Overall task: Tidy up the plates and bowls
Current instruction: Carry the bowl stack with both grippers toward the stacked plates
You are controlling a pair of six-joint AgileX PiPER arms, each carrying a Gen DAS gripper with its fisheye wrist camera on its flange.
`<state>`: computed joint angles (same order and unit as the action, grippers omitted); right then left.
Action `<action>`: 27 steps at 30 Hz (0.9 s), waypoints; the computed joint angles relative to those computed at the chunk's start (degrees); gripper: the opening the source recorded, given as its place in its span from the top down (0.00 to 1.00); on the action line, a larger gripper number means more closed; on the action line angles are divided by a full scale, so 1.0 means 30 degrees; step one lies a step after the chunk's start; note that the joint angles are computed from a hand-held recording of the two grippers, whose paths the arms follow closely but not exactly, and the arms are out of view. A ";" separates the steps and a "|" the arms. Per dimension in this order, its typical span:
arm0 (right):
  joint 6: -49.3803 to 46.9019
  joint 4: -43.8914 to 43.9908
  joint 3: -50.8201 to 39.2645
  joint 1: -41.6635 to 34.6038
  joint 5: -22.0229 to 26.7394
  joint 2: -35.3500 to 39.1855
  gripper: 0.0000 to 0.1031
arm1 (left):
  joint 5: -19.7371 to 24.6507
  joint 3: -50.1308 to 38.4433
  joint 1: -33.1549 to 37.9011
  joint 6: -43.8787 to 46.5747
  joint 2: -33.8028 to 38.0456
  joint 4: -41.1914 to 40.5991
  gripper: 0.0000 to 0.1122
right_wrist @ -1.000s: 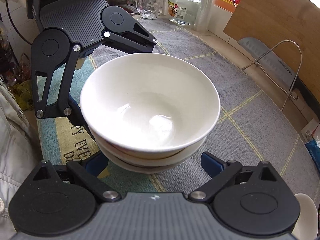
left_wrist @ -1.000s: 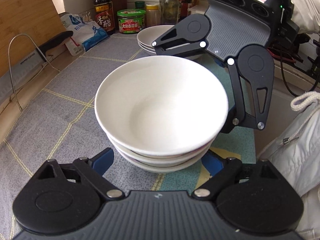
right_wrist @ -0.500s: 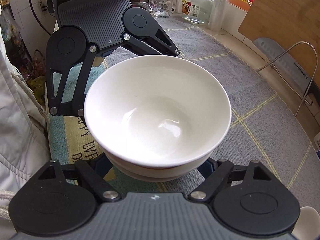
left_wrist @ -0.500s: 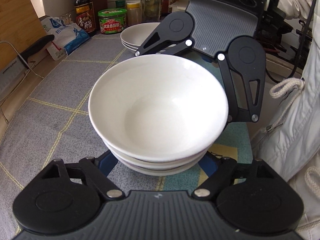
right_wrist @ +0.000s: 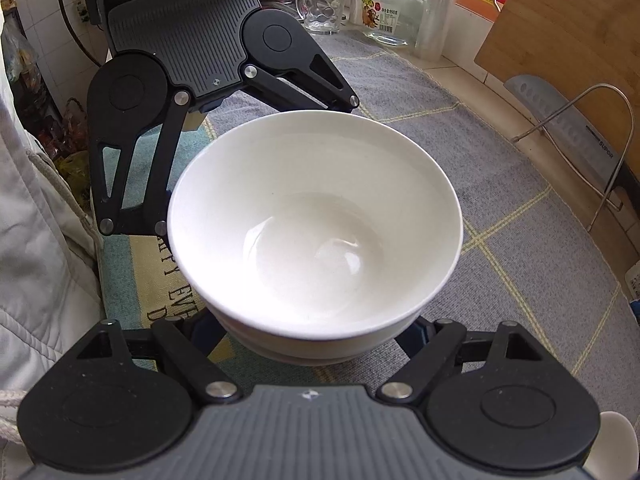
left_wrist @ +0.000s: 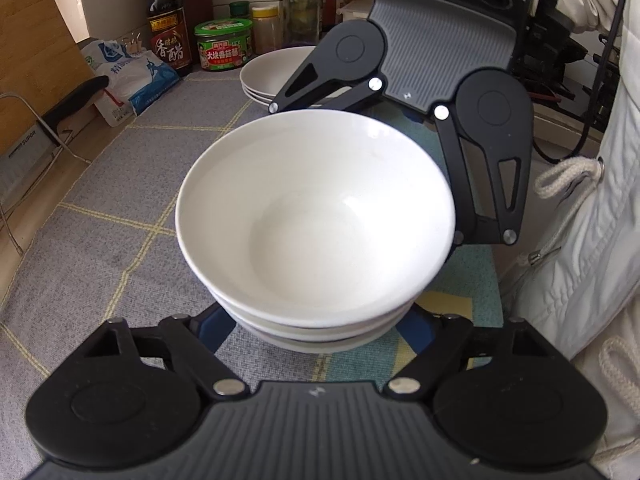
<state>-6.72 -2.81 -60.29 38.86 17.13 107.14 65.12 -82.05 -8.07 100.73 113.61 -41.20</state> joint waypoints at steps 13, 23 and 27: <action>-0.2974 0.1721 0.1480 -0.1006 0.0792 -0.2564 0.13 | -0.0926 0.0915 -0.1126 -0.1133 -0.1503 -0.0551 0.24; -0.3846 0.2009 0.3600 -0.1554 0.1172 -0.5051 0.13 | -0.2229 0.2020 -0.2695 -0.1941 -0.2328 -0.1100 0.24; -0.4858 0.2714 0.4375 -0.2063 0.1372 -0.5924 0.13 | -0.2637 0.2054 -0.3411 -0.2304 -0.2301 -0.1248 0.24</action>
<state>-21.30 5.34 -47.17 32.67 21.24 89.37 57.20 -75.89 -18.30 93.82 106.71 -44.94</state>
